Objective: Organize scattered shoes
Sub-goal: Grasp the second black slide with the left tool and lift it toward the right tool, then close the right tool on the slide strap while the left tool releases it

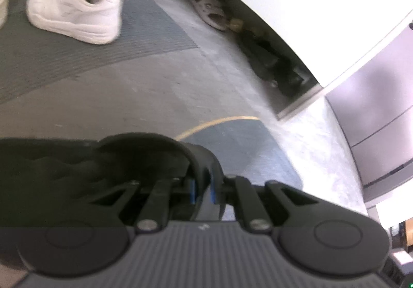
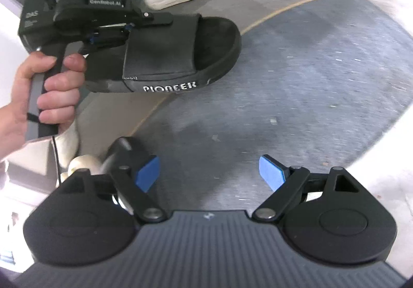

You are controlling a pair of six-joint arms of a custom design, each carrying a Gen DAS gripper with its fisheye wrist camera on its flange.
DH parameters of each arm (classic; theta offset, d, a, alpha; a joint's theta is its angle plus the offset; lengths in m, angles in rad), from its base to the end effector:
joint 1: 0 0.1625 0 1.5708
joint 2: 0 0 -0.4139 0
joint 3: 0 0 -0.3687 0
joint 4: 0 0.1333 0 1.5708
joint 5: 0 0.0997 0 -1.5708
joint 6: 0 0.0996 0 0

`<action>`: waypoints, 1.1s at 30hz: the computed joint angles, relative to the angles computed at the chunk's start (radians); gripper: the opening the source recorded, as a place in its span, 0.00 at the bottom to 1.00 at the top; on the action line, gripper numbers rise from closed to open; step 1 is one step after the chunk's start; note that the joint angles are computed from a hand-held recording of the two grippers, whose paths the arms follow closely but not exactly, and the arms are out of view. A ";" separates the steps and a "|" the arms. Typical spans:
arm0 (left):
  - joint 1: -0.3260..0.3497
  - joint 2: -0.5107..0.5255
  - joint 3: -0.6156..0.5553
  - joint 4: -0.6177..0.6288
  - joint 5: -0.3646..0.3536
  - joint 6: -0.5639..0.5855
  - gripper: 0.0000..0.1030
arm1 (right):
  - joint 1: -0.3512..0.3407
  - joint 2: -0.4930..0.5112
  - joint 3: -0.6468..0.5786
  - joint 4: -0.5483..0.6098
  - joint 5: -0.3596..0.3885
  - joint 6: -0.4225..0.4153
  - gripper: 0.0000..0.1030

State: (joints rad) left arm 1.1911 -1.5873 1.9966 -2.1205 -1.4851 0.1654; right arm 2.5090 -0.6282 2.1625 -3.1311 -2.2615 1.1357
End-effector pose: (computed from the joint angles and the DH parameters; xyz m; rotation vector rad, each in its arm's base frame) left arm -0.0328 -0.4650 0.3453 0.8157 2.9525 -0.2282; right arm 0.4042 -0.2097 -0.0369 -0.2773 -2.6712 0.8495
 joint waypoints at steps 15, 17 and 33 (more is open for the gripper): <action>0.006 0.028 0.097 -0.057 0.085 -0.006 0.38 | -0.004 -0.009 0.029 0.011 -0.011 0.033 0.84; 0.003 0.023 0.093 -0.047 0.094 0.007 0.44 | -0.005 -0.010 0.027 0.018 -0.014 0.041 0.84; 0.036 -0.281 -0.017 0.089 0.209 0.122 0.78 | -0.036 0.064 -0.174 0.167 -0.134 -0.045 0.84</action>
State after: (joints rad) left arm 1.2276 -1.8683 1.9793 -2.0320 -1.2758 0.2877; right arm 2.4727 -0.5638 1.9886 -2.9642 -2.3956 1.0910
